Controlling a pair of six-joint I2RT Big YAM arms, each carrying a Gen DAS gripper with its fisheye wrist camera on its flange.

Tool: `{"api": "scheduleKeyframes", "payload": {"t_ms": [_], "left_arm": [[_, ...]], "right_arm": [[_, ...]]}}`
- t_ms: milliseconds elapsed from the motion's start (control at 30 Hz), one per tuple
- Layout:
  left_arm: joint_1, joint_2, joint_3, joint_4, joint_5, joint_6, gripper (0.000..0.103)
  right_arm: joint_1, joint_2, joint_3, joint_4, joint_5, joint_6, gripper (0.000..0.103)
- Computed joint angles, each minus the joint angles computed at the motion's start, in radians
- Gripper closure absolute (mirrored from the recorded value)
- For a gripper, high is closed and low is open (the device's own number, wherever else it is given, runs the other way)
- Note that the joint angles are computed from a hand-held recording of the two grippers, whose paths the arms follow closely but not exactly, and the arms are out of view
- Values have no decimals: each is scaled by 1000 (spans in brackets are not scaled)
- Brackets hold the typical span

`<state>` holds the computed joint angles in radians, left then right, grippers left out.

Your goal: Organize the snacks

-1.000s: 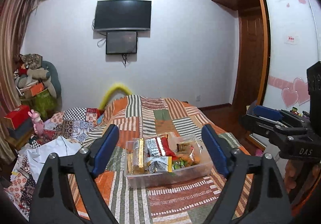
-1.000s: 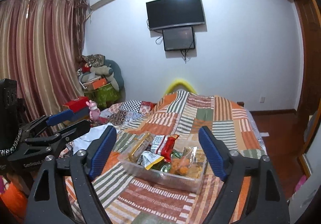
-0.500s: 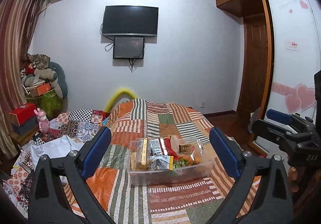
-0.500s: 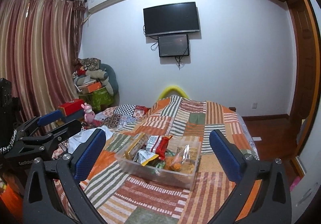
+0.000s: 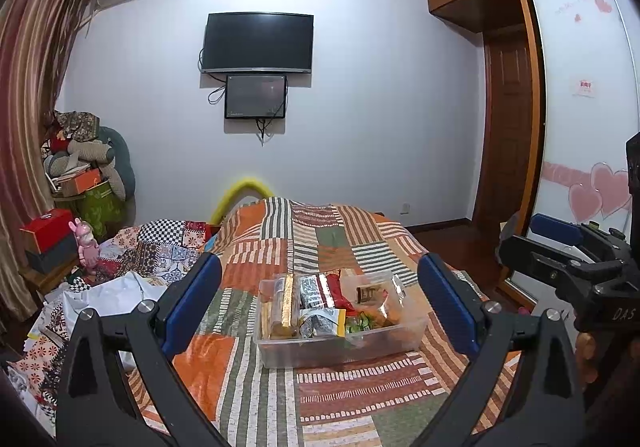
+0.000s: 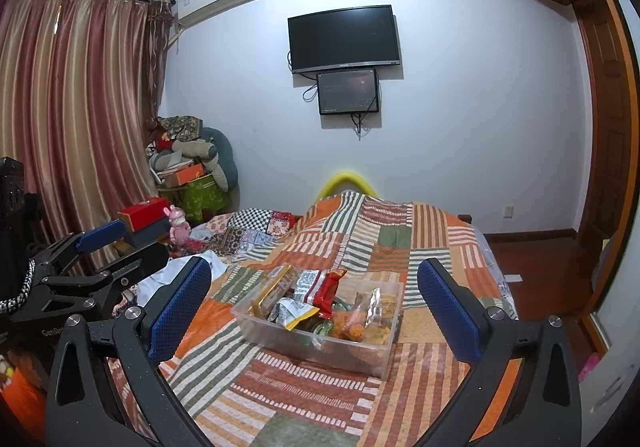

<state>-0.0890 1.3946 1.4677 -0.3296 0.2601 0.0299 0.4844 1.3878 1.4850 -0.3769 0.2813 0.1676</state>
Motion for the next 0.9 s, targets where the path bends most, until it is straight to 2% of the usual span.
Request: {"api": "scheduleKeyframes", "payload": {"t_ms": [400,900], "left_arm": [[5,-2,0,-11,11,3,3],[6,6,18,-30,14,-4,0]], "right_arm": [[4,-4,-4,-5,26,2,0],[1,-10,-13,2,16,12,0]]}}
